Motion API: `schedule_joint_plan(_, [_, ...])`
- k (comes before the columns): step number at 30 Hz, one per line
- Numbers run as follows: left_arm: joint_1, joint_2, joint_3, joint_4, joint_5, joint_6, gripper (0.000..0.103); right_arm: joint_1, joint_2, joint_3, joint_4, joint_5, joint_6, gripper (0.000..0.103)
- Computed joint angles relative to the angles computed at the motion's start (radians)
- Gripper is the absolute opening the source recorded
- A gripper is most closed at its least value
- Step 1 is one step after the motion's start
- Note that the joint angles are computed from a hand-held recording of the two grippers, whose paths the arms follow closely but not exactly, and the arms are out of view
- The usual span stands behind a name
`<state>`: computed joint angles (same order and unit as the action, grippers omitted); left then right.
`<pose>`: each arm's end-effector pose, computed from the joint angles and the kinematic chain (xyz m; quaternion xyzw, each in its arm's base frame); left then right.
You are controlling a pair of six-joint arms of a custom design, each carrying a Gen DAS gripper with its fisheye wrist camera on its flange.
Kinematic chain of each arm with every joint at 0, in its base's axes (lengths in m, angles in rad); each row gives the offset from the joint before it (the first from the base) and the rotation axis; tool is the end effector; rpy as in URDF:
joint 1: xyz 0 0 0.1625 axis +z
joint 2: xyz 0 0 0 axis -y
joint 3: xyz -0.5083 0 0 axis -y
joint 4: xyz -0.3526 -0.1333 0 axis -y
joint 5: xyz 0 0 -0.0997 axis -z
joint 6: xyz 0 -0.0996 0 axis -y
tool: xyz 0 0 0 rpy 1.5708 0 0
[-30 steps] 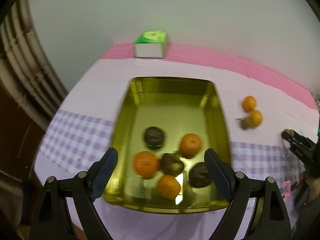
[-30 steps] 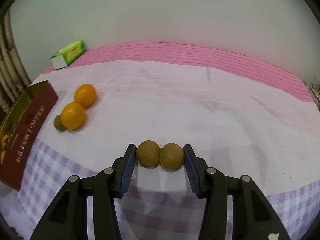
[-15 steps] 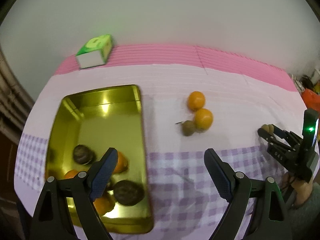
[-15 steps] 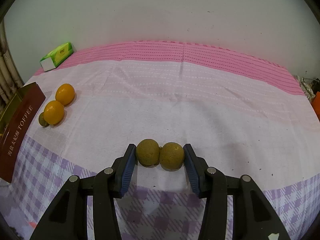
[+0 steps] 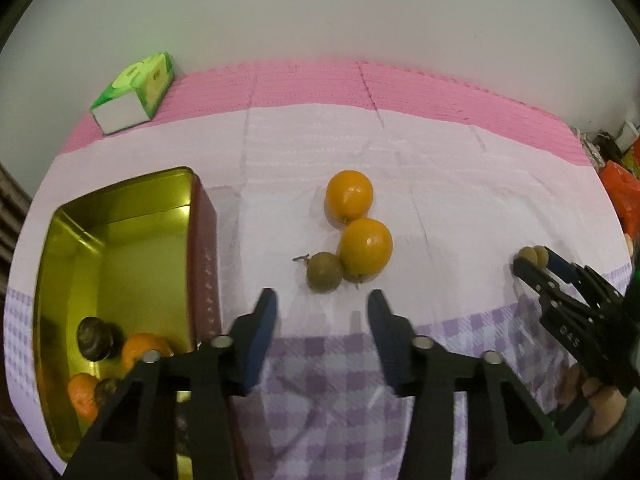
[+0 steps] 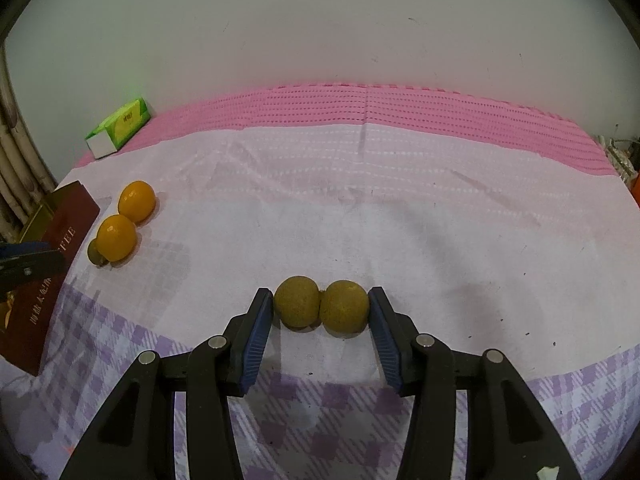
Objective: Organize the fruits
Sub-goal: 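Grasp a small olive-green fruit with the left tool while the right tool holds two, then carry the green fruit toward the tin with the left tool while the right tool holds two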
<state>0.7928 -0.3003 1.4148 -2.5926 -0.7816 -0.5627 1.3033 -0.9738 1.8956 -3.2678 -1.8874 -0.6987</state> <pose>-0.3696 -0.6658 -0.0828 0.1168 0.9149 -0.2051 0.3275 -0.0695 -0.6407 0.3041 0.1374 -0.9058 0.2627 0.3026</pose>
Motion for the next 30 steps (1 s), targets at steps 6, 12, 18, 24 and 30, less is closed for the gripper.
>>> schedule_joint_plan(6, [0.022, 0.015, -0.024, 0.009, -0.029, -0.007, 0.042, -0.001, -0.001, 0.0, 0.004, 0.005, 0.005, 0.047])
schedule_joint_plan(12, [0.04, 0.033, -0.065, 0.051, -0.033, -0.004, 0.035, -0.001, -0.001, 0.0, 0.004, 0.008, 0.014, 0.047])
schedule_joint_plan(18, [0.049, 0.045, -0.094, 0.059, -0.032, 0.019, 0.032, -0.001, -0.001, -0.002, 0.01, 0.012, 0.021, 0.048])
schedule_joint_plan(24, [0.057, 0.051, -0.108, 0.059, -0.041, 0.026, 0.029, -0.002, -0.002, -0.002, 0.011, 0.014, 0.023, 0.048])
schedule_joint_plan(30, [0.056, 0.054, -0.102, 0.037, -0.041, 0.042, 0.027, -0.003, -0.002, -0.002, 0.011, 0.015, 0.023, 0.048])
